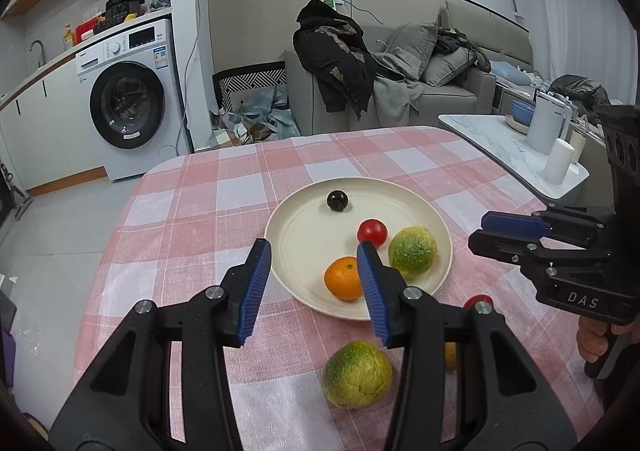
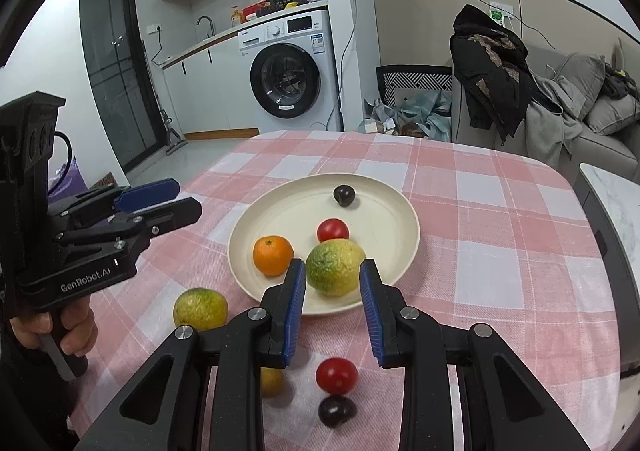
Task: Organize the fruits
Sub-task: 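Grasp the red tomato with the right gripper while the left gripper grasps the green citrus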
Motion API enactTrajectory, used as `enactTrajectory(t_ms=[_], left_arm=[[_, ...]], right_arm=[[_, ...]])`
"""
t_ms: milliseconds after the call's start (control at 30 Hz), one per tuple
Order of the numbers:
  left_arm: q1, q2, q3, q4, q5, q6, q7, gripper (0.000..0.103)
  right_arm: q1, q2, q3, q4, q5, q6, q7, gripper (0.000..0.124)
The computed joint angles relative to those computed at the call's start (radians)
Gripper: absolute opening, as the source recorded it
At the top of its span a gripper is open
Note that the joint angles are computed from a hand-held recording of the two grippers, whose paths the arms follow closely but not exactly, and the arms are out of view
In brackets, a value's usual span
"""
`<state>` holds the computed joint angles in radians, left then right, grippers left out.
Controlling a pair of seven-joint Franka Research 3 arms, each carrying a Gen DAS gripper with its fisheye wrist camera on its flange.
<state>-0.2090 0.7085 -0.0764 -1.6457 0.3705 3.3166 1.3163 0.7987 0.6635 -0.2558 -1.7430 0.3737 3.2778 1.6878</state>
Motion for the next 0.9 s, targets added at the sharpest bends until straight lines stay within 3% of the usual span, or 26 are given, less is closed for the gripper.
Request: enactTrajectory(t_ms=[167,233,333,400,467,533,633,800,867,900], left_arm=[[0.016,0.014,-0.02,0.017,0.0,-0.038,0.004,0.042],[0.059,0.015,-0.073,0.007,0.009,-0.06,0.017,0.042],[0.146,0.015,-0.177,-0.025,0.02,-0.077,0.053,0.044],[0.17,0.011,-0.208,-0.049,0.026,-0.08,0.076,0.058],[0.127,0.0,-0.164,-0.07,0.03,-0.074,0.084,0.074],[0.052,-0.008,-0.086,-0.079,0.028,-0.081,0.075,0.082],[0.058,0.006,-0.108,-0.069,0.023,-0.133,0.087,0.082],[0.042,0.039,-0.101,-0.026,-0.004,-0.218,0.088,0.082],[0.065,0.056,-0.131,-0.007,-0.015,-0.242,0.113,0.067],[0.1,0.065,-0.176,0.0,-0.025,-0.259,0.145,0.06]], right_arm=[[0.003,0.008,-0.004,0.013,-0.018,-0.033,-0.002,0.029],[0.008,0.003,-0.011,0.006,-0.037,-0.062,0.004,0.032],[0.004,-0.014,-0.007,-0.029,-0.068,-0.081,0.024,0.046],[-0.042,-0.031,0.046,-0.051,-0.088,-0.092,0.018,0.049],[-0.043,-0.03,0.044,-0.055,-0.113,-0.127,0.03,0.049],[-0.064,-0.024,0.064,-0.05,-0.135,-0.161,0.044,0.049],[-0.147,-0.015,0.152,-0.03,-0.149,-0.197,0.045,0.049],[-0.174,0.0,0.182,-0.015,-0.183,-0.211,0.063,0.049],[-0.17,0.001,0.178,-0.015,-0.195,-0.214,0.073,0.042],[-0.166,0.0,0.173,-0.016,-0.201,-0.214,0.08,0.037]])
